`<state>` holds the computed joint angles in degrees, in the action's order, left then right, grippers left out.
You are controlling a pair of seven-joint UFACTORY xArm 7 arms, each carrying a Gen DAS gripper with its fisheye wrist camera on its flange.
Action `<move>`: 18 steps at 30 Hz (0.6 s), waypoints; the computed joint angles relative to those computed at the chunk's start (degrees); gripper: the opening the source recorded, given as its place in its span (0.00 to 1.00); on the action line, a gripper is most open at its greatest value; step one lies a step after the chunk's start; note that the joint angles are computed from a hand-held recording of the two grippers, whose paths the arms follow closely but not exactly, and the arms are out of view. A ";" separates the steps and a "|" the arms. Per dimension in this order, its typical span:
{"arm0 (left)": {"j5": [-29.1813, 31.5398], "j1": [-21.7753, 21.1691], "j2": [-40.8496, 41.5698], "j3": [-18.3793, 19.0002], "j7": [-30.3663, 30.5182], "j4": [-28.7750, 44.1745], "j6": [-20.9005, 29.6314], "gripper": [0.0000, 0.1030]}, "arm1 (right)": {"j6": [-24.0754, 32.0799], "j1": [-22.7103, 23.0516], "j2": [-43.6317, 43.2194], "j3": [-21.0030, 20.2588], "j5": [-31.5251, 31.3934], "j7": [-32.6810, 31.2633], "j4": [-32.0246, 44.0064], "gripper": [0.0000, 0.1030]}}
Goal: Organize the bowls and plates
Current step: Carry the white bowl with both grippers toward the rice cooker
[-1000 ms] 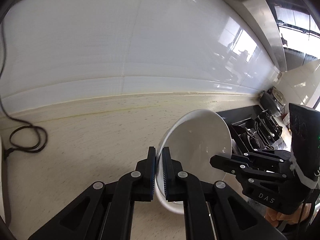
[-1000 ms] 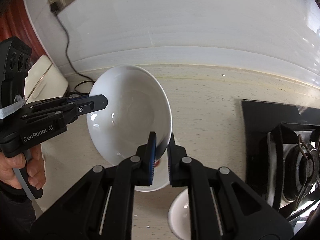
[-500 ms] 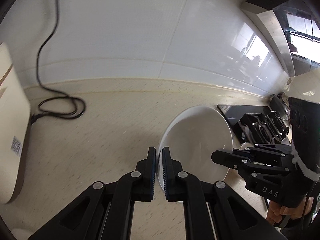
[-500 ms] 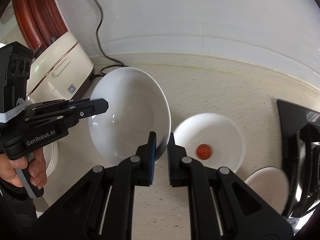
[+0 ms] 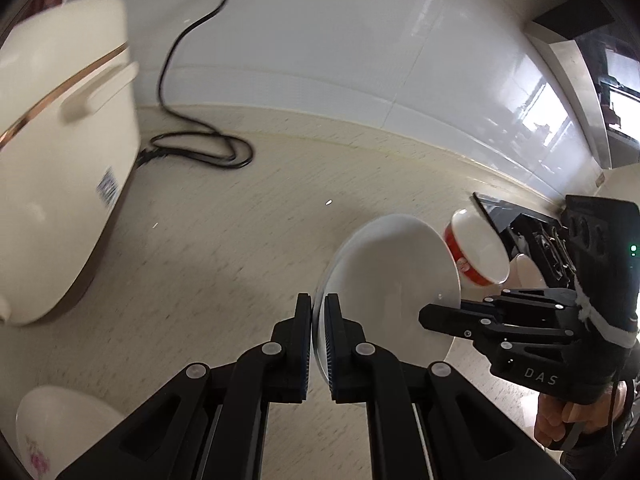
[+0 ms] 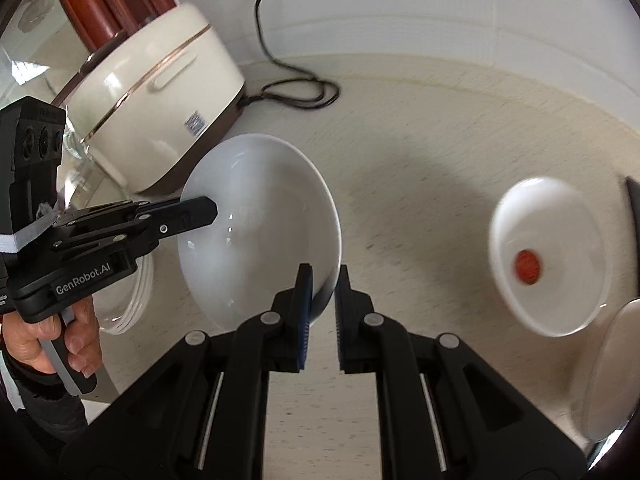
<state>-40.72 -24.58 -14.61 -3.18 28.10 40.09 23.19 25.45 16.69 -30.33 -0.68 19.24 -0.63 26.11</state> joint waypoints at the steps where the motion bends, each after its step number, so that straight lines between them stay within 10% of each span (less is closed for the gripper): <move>1: -0.02 0.24 -0.34 0.23 -0.04 -0.55 0.17 0.07 | -0.22 1.02 0.93 -0.40 0.98 -0.40 0.20 0.13; 18: -3.48 3.52 0.13 4.12 1.27 -1.86 3.37 0.07 | 0.50 5.43 10.55 -0.56 15.35 -7.18 5.70 0.16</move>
